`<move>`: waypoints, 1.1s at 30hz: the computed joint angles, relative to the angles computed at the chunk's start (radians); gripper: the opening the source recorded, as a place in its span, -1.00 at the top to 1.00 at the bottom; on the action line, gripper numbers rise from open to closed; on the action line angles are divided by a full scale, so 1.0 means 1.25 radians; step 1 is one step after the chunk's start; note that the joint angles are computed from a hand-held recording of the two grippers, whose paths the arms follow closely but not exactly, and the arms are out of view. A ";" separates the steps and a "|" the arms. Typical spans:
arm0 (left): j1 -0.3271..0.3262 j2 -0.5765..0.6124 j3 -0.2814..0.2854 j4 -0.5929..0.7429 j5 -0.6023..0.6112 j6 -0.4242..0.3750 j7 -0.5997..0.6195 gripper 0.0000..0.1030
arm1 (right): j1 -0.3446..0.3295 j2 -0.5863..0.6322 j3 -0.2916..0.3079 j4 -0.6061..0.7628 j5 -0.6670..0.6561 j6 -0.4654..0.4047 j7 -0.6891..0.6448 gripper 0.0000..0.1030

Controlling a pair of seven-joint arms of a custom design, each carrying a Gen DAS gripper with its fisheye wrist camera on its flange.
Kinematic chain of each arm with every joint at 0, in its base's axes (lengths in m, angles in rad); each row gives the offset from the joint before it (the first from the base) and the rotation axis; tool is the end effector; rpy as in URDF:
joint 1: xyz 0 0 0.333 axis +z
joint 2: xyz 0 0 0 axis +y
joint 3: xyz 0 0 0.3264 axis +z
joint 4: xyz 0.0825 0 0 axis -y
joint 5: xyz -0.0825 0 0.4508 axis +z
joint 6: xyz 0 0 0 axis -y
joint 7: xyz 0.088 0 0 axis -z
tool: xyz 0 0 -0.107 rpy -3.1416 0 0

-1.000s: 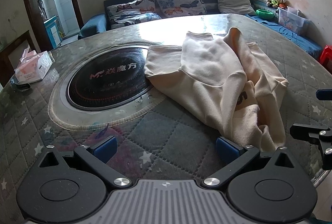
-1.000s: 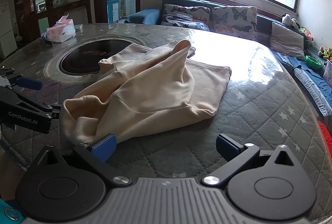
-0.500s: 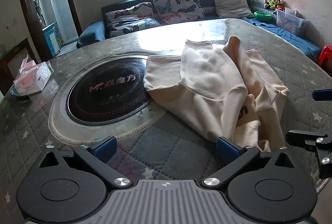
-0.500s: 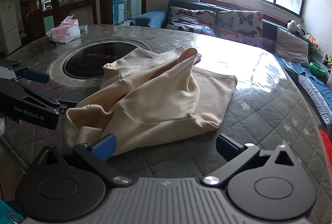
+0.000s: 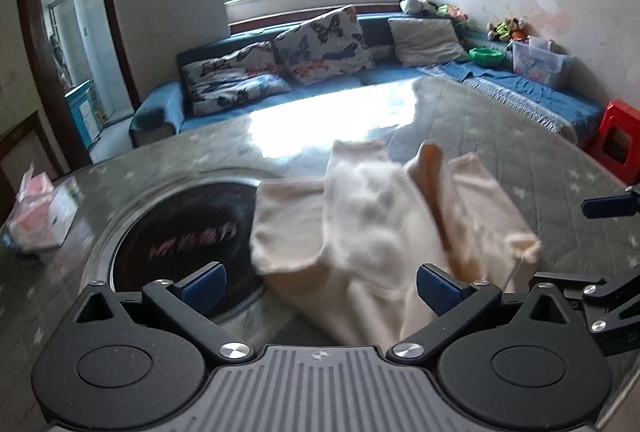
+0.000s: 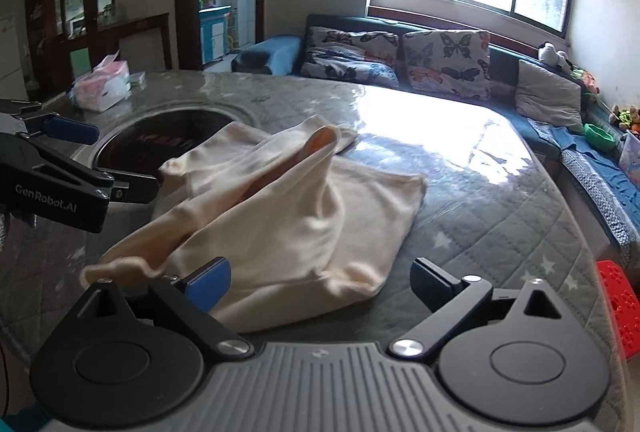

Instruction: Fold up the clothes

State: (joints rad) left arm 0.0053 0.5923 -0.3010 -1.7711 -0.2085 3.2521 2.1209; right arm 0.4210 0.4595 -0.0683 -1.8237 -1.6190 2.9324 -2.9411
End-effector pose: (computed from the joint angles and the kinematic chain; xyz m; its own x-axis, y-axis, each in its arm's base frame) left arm 0.7444 -0.1705 0.3070 -0.4224 -0.8987 -0.1184 -0.5171 0.3462 -0.7828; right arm 0.6379 0.3062 0.2728 0.1025 -0.9936 0.0465 -0.6182 -0.1002 -0.7796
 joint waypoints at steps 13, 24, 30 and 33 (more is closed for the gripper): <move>0.101 0.158 -0.185 0.223 -0.053 -0.195 0.162 -0.15 | -0.023 0.026 -0.022 0.055 0.022 -0.001 0.008 -0.75; -0.010 0.213 -0.053 0.348 -0.110 -0.316 0.177 0.89 | -0.033 0.118 -0.047 0.166 0.213 0.081 -0.186 -0.46; 0.021 0.187 -0.073 0.304 -0.175 -0.267 0.221 0.93 | -0.126 0.200 0.074 0.256 0.447 0.078 -0.500 -0.17; 0.035 0.178 -0.079 0.291 -0.196 -0.253 0.229 0.93 | -0.149 0.255 0.122 0.325 0.531 0.025 -0.624 -0.04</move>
State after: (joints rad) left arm 0.0497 0.8143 -0.4002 -1.4077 -0.4533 2.9362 2.4070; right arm 0.2345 0.7783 0.0845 -1.4176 -0.9549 2.9637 -3.7214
